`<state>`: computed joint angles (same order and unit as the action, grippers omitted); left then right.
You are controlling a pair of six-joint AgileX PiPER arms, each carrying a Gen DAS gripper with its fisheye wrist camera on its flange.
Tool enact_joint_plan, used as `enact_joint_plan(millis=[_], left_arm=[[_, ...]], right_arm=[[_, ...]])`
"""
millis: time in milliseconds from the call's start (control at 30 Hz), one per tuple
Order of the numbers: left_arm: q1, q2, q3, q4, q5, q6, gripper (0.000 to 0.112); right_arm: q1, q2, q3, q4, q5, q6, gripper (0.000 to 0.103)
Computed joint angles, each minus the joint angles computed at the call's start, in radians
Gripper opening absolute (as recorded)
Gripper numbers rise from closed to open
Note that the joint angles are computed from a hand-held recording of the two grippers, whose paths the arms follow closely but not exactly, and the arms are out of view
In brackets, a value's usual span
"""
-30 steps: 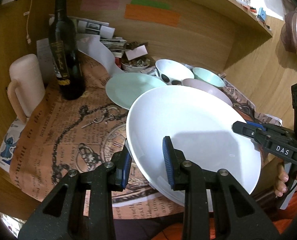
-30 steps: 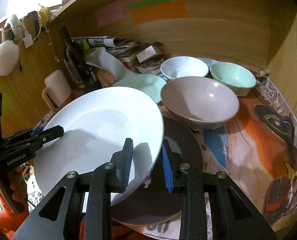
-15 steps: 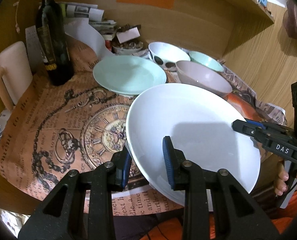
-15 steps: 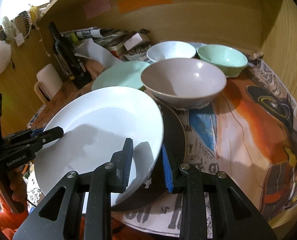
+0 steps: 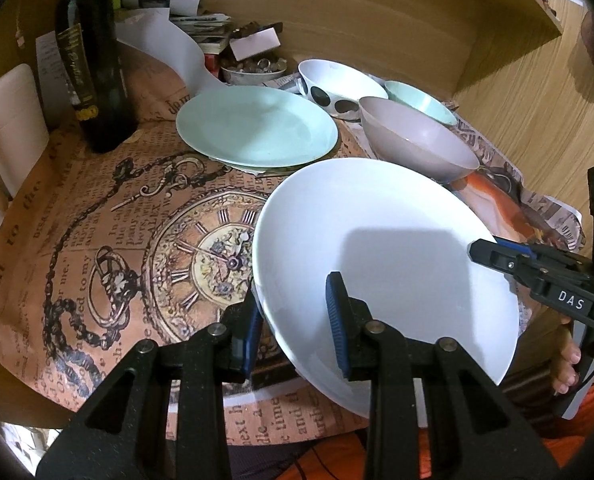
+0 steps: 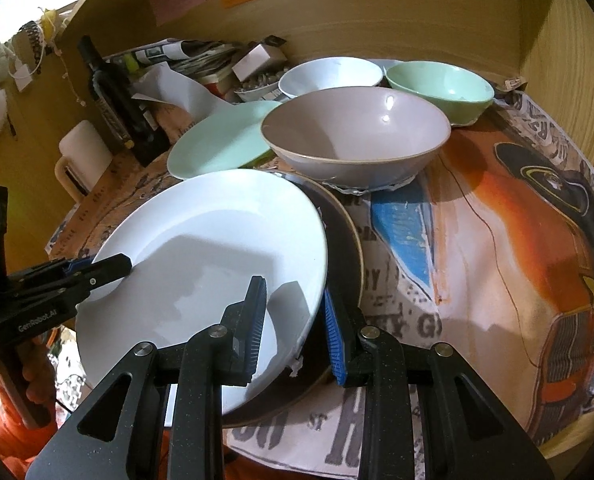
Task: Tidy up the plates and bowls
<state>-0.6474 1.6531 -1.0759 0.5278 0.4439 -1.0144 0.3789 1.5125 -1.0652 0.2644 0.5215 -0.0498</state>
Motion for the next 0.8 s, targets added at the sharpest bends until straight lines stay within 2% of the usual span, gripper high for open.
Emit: enact_joint_plan(millis=[67, 100, 300, 567, 800], left_arm=[[0.003, 0.009, -0.008, -0.017, -0.002, 0.024, 0.031], [-0.003, 0.019, -0.026, -0.019, 0.026, 0.015, 0.031], [0.01, 0.035, -0.038, -0.078, 0.01, 0.077, 0.033], [-0.015, 0.053, -0.054, 0.007, 0.039, 0.018, 0.037], [-0.017, 0.073, -0.073, 0.007, 0.042, 0.033, 0.043]], right_arm=[[0.0, 0.004, -0.003, -0.01, 0.002, 0.014, 0.026], [-0.001, 0.007, -0.006, -0.017, 0.005, 0.022, 0.026], [-0.016, 0.007, -0.017, 0.0, 0.019, 0.005, 0.026], [-0.018, 0.005, -0.016, 0.009, 0.021, -0.02, 0.025], [-0.014, -0.007, -0.012, -0.021, 0.022, 0.012, 0.025]])
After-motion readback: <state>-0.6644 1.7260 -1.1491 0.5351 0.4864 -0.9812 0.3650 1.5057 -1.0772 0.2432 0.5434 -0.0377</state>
